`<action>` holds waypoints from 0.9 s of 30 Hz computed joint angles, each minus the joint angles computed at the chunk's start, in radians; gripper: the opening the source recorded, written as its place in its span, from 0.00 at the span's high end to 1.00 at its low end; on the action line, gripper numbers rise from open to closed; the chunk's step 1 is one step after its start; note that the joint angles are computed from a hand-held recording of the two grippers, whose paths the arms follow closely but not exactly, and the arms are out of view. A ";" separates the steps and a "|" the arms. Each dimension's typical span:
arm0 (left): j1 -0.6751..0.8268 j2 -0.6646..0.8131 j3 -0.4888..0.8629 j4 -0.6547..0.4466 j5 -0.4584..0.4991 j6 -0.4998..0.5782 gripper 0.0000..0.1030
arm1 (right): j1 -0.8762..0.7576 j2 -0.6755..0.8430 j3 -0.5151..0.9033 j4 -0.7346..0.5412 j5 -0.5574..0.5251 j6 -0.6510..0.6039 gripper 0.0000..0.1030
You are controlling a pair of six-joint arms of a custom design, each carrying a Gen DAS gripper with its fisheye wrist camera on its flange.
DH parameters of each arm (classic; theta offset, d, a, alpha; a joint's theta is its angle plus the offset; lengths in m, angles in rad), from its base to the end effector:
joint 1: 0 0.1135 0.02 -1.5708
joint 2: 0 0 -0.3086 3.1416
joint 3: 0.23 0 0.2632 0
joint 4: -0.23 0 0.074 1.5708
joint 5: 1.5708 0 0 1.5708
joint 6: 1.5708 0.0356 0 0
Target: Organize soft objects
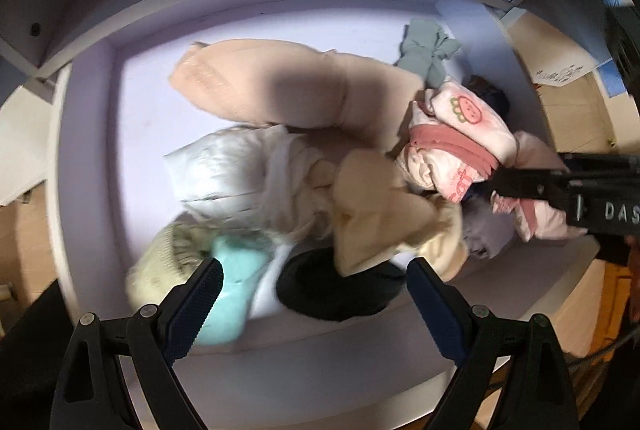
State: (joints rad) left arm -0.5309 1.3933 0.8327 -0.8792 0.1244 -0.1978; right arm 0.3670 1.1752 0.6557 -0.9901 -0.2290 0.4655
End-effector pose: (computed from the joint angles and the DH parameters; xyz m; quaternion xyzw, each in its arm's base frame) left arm 0.1950 -0.1196 0.2234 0.1691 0.9815 -0.0812 0.0389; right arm 0.1464 0.0649 0.2147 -0.0454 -0.9920 -0.1167 0.0184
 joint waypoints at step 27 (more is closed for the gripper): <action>0.059 0.157 -0.016 0.259 0.090 -0.041 0.69 | -0.129 -0.044 0.001 0.018 0.029 0.053 0.58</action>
